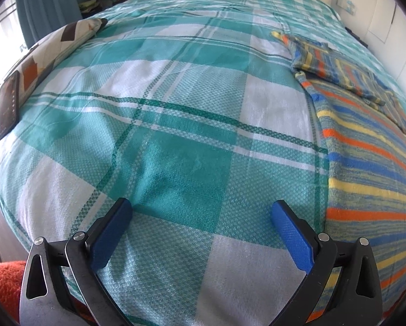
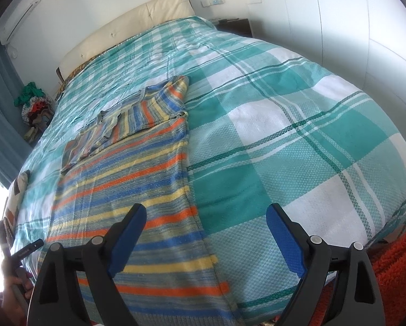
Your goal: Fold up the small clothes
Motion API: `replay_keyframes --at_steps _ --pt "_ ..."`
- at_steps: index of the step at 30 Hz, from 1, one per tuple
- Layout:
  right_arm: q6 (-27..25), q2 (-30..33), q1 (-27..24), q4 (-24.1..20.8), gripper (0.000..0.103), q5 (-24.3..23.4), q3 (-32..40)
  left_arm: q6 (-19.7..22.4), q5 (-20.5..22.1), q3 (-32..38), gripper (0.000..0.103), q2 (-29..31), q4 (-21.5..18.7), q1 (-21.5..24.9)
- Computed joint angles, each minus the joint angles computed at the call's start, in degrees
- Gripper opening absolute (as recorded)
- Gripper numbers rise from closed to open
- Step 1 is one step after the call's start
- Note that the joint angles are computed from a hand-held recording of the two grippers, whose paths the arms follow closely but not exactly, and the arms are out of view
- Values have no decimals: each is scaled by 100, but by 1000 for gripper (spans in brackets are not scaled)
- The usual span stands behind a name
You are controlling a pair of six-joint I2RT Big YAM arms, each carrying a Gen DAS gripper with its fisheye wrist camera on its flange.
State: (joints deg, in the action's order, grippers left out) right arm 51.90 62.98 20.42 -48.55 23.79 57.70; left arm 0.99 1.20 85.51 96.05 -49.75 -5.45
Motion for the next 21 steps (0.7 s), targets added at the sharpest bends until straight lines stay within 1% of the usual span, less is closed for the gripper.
replay_keyframes --at_steps 13,16,21 --pt "218 -181 -18 -130 89 113 -90 -72 -51 97 103 82 -145 -18" --pt "232 -208 6 -166 89 154 -96 -46 69 48 103 54 -68 10" --pt "269 -256 -4 -213 89 177 -130 4 271 64 103 42 -118 65"
